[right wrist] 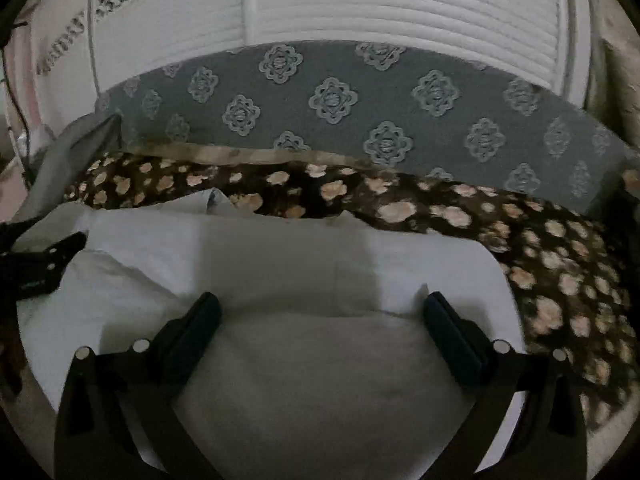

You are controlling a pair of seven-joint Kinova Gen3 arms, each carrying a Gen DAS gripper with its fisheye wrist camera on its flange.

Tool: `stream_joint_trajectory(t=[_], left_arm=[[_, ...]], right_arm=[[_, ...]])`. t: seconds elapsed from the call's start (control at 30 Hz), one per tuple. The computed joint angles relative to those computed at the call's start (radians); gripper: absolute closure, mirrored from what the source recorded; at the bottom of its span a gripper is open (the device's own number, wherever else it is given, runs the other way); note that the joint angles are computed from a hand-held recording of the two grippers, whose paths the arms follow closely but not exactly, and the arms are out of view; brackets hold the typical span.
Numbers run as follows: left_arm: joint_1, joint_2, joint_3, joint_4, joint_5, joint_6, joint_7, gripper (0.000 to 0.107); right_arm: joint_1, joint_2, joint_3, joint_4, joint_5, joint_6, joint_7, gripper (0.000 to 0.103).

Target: Fold large clothes

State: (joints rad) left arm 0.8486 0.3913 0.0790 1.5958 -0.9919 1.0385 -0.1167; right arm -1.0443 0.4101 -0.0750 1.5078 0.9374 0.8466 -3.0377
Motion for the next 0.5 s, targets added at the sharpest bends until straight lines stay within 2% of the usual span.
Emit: stream_joint_trajectory(t=[0.07,0.1,0.17,0.23,0.3,0.43,0.5], left_arm=[[-0.074,0.002,0.023,0.021,0.037,-0.081,-0.004,0.007],[-0.121,-0.004,0.050,0.032,0.072,-0.121,-0.012,0.007],[-0.161,-0.001,0.055,0.053,0.094,-0.196,-0.028,0.007],[-0.127,0.025,0.017,0.053,0.067,-0.214,-0.028,0.007],[-0.072,0.039,-0.053,0.062,0.058,-0.242,-0.007,0.007],[-0.044,0.029,-0.105,0.116,0.011,-0.322,0.061,0.007],[0.011,0.048,-0.183,0.117,0.007,-0.356,0.082,0.007]], right_arm=[[0.042,0.003,-0.017,0.025,-0.013,-0.058,-0.039,0.001],[0.041,0.009,-0.009,0.028,-0.012,-0.065,-0.042,0.001],[0.012,0.031,0.027,0.037,0.012,-0.079,-0.071,0.001],[0.001,0.051,0.038,0.031,0.027,-0.073,-0.087,0.001],[-0.003,0.067,0.046,0.027,0.036,-0.072,-0.096,0.001],[-0.001,0.084,0.061,0.032,0.056,-0.102,-0.116,0.001],[-0.006,0.096,0.072,0.032,0.071,-0.109,-0.132,0.001]])
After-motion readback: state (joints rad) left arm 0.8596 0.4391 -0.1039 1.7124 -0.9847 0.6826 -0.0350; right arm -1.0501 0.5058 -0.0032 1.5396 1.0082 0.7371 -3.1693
